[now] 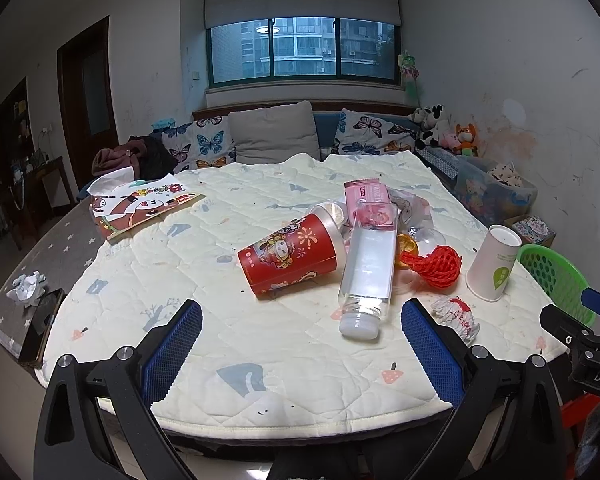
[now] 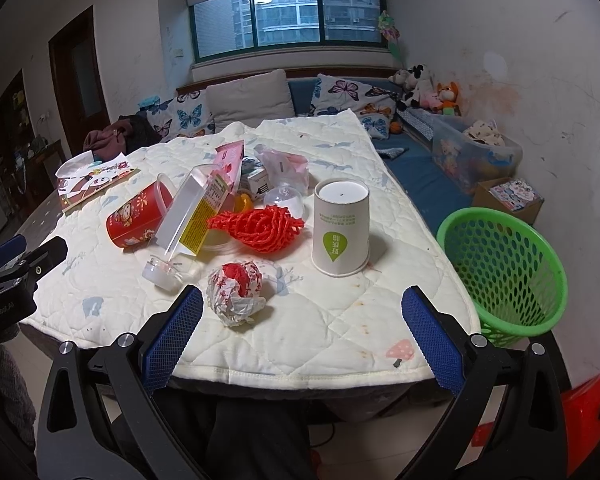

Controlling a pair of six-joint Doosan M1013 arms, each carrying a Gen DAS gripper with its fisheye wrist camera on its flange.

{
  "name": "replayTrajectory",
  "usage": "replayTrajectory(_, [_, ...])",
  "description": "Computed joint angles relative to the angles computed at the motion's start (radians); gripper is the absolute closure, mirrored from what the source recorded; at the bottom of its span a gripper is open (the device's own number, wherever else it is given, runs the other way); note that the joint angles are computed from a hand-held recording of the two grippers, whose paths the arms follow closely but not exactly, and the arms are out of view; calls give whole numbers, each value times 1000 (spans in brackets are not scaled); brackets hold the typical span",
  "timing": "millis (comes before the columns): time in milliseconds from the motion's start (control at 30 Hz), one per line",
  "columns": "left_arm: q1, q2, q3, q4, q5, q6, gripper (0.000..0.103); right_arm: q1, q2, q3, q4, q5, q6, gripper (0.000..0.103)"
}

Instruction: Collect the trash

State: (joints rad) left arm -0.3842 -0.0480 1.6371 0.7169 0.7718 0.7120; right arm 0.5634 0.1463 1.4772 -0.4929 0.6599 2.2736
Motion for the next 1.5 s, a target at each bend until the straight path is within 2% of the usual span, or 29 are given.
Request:
replayTrajectory(767, [14, 20, -20, -34, 4, 28, 6, -14, 18, -15, 50, 4, -47, 4])
replayTrajectory(1500, [46, 80, -86, -110, 28, 107, 6, -43, 63, -75, 128, 32, -128, 4])
